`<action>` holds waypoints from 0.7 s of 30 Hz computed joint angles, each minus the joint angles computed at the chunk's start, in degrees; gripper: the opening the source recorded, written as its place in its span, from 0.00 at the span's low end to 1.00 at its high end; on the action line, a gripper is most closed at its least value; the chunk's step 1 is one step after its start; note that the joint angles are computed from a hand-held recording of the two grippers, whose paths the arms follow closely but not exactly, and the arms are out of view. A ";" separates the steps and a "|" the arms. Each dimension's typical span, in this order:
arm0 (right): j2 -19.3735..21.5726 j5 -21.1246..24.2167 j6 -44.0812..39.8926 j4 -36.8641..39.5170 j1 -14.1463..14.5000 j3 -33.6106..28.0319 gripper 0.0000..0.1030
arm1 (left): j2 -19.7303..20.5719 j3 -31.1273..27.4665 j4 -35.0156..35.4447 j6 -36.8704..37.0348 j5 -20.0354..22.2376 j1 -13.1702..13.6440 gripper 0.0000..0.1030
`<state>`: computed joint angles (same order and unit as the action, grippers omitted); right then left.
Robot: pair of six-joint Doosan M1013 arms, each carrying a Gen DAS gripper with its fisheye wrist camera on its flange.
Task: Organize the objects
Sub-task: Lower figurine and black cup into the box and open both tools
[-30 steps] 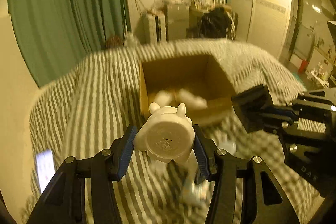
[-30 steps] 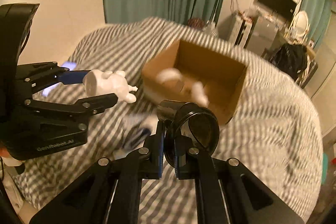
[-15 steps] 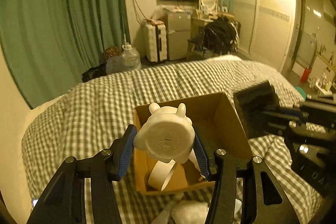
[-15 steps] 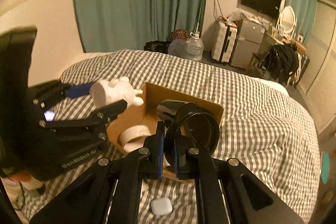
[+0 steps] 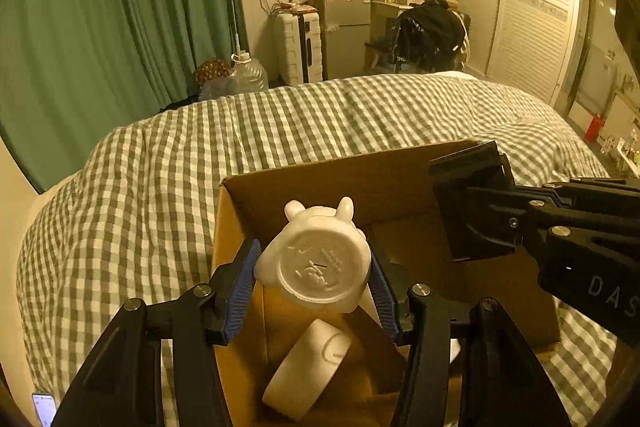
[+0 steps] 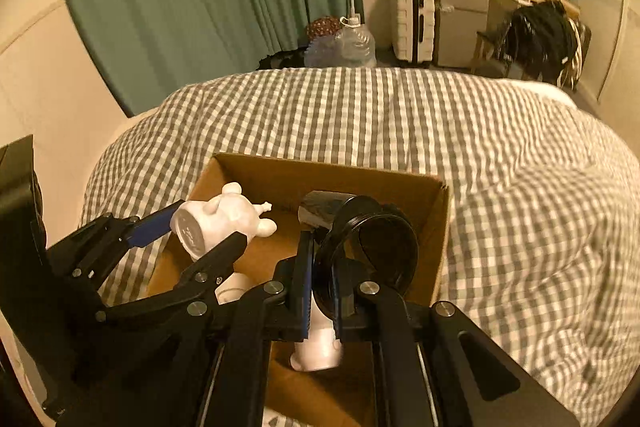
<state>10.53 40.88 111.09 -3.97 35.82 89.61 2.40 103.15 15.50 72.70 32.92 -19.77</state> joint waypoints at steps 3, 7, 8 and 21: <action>0.08 -1.50 -0.45 2.70 -0.51 1.05 0.08 | 0.58 0.07 3.04 -2.50 0.48 -0.62 0.53; 0.08 -1.46 -0.56 2.86 -0.53 1.38 0.39 | 0.60 0.07 4.64 -3.26 1.62 -0.90 0.60; -0.17 -2.13 -1.02 3.13 -0.69 1.82 0.43 | 0.53 0.08 5.37 -3.58 1.90 -0.90 0.66; -7.25 0.65 7.90 -10.90 1.98 2.09 0.58 | -5.09 -0.63 4.26 -1.50 5.89 -1.22 0.80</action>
<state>3.28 41.53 118.99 -14.87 37.81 91.71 -2.68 102.52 19.76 71.20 38.81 -20.99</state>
